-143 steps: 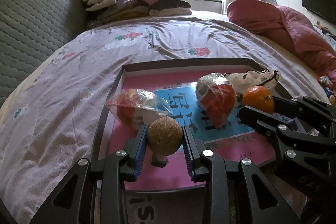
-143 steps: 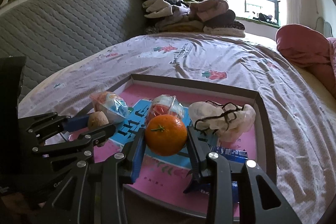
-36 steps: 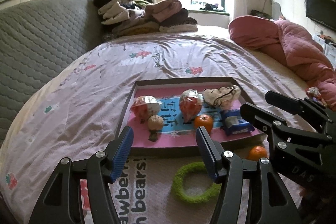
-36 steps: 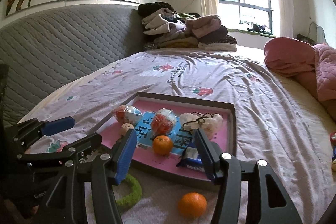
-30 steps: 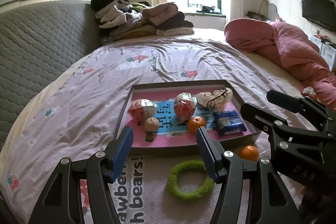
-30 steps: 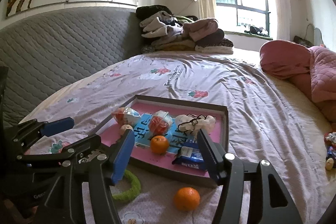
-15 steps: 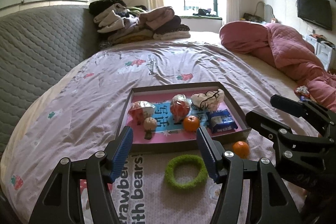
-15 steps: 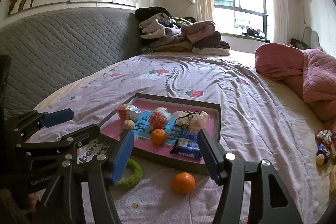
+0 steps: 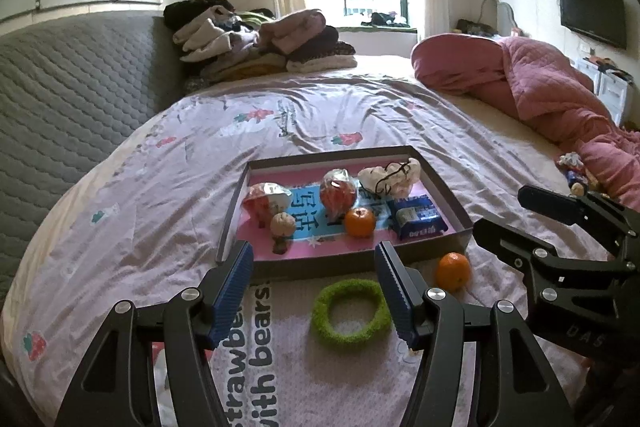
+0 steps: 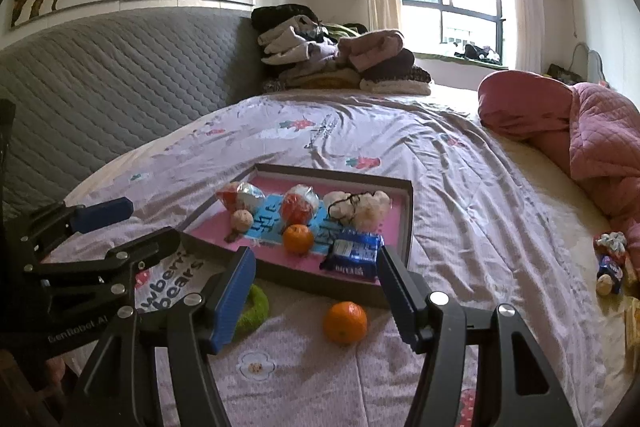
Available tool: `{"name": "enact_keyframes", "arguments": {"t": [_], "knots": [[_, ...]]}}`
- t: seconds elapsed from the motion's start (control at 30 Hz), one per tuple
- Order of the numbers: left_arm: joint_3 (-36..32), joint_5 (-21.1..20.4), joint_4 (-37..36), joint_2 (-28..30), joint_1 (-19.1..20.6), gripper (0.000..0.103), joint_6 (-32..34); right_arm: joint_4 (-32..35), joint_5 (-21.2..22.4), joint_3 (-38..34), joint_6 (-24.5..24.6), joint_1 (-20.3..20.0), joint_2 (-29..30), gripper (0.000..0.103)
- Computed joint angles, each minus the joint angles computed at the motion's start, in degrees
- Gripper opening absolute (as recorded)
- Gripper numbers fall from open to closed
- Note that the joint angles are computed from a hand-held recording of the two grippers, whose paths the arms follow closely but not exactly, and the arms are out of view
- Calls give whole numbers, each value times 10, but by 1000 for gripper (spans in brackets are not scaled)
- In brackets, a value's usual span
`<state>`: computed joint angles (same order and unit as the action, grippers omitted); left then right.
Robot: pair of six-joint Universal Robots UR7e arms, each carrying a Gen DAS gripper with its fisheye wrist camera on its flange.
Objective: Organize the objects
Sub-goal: 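Withdraw both open grippers back from the tray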
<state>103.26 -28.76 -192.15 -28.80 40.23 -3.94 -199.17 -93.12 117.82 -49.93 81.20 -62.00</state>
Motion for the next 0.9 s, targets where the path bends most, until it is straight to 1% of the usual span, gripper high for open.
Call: {"name": "enact_keyframes", "arguments": {"t": [0.07, 0.33, 0.67, 0.73, 0.9], "knots": [[2, -7, 7, -3, 3, 64, -10, 0, -2, -1, 0, -1, 2, 62], [8, -14, 29, -2, 12, 64, -23, 2, -13, -2, 0, -5, 8, 63], [3, -26, 63, 6, 29, 64, -47, 5, -38, -7, -6, -13, 24, 63], [1, -30, 68, 9, 32, 64, -50, -2, -42, -7, -3, -16, 31, 63], [-3, -43, 76, 17, 41, 64, -48, 16, -54, -16, 8, -22, 40, 63]]}}
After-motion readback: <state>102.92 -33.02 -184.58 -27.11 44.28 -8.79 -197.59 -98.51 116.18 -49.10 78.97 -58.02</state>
